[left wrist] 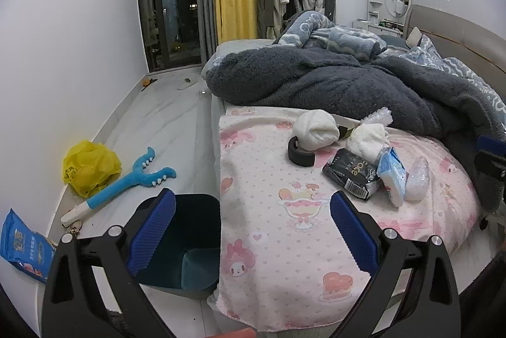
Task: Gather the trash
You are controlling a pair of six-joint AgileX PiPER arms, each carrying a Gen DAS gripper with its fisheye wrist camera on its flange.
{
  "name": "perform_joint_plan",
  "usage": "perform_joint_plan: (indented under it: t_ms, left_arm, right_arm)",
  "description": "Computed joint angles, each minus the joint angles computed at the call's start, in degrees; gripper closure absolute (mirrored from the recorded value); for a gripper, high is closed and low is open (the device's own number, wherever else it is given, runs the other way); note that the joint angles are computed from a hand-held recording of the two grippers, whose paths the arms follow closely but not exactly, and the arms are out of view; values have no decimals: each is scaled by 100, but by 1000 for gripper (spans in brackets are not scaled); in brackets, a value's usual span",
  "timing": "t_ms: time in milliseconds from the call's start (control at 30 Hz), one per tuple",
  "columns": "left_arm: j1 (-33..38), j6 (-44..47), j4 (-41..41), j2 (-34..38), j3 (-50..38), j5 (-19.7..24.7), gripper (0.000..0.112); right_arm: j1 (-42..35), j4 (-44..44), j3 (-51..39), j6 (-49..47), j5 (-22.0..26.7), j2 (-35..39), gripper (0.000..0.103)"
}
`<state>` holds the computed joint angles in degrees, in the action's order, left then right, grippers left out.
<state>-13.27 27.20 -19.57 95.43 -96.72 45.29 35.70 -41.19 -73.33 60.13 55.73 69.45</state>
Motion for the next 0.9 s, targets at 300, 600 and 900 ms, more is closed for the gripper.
perform_joint_plan:
  t_ms: [300,600,900]
  left_arm:
    - [-160,-247,291,-40,168,-239,13]
    - [-256,-228,340,-67,326,-381,13]
    - [-253,-178,255,-60,332,-361,13]
  right_arm:
    - [-162,99,32,49,6,-167,3]
    - [-266,174,59,20,-28,-232,3]
    - [-238,187,21,-48,-18,-183,3]
